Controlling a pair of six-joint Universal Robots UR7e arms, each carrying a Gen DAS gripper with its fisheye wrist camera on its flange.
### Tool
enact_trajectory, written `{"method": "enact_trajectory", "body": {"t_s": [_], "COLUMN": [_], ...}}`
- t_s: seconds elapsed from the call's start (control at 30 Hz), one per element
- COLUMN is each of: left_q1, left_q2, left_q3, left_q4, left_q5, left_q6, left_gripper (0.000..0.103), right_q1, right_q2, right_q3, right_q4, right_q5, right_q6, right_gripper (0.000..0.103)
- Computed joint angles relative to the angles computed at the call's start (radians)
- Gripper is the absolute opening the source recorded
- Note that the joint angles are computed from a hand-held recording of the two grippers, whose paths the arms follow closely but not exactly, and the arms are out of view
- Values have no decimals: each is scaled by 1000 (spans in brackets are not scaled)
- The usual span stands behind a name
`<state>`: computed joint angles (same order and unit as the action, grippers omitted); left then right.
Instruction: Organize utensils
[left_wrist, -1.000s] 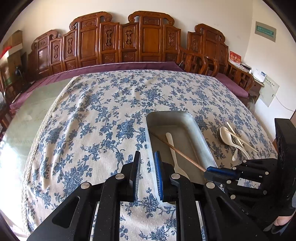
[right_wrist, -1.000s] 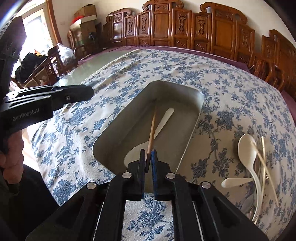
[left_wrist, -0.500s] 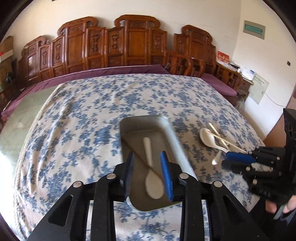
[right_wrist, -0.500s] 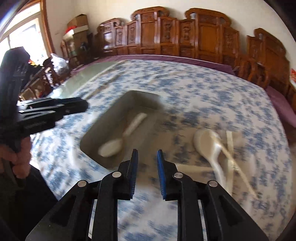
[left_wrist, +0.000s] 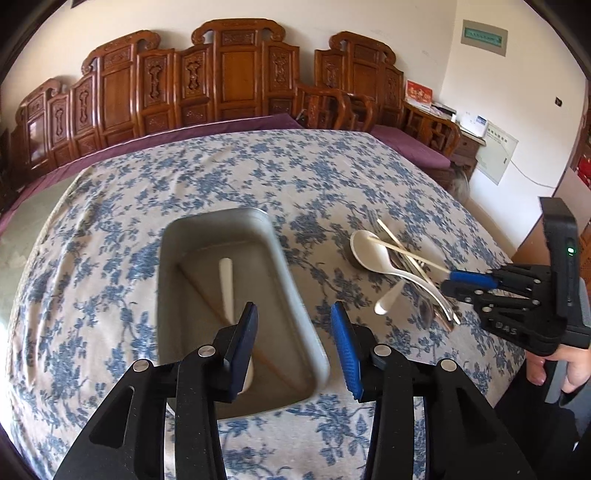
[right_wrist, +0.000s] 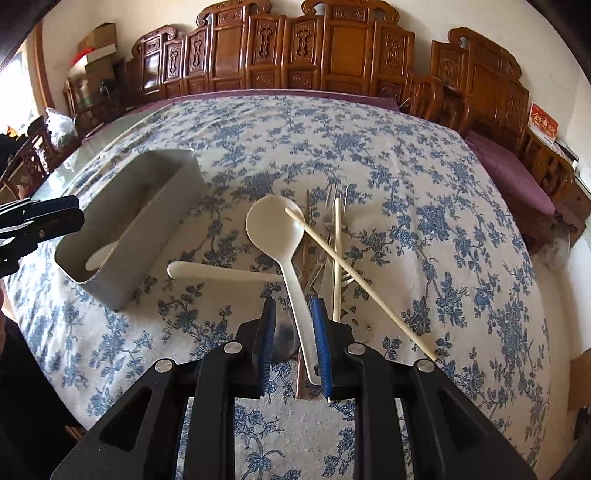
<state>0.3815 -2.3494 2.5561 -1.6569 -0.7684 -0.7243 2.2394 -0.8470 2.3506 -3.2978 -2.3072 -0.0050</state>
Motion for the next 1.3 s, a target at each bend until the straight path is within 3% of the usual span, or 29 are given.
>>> {"method": "enact_trajectory", "body": {"t_s": [0.27, 0.5, 0.6, 1.07, 1.3], "left_q1": [-16, -37, -45, -90, -108], "left_q2": [17, 21, 18, 31, 97], "left_q3": [23, 30, 31, 40, 44], "left_q4": [-34, -30, -19, -2, -57], "left_q5": [-10, -16, -15, -13, -32], "left_q6": [3, -4, -13, -63, -70], "left_gripper": [39, 39, 39, 39, 39], "right_q1": [-34, -26, -19, 6, 14], "right_q2": [66, 119, 123, -12, -103], "right_q3": [-95, -133, -130, -39, 41], "right_q4": [74, 132, 128, 31, -18], "right_q5": [-16, -96, -109, -25, -5], "right_q6": [-104, -158, -173, -116, -109], "right_gripper": [23, 23, 12, 11, 11]}}
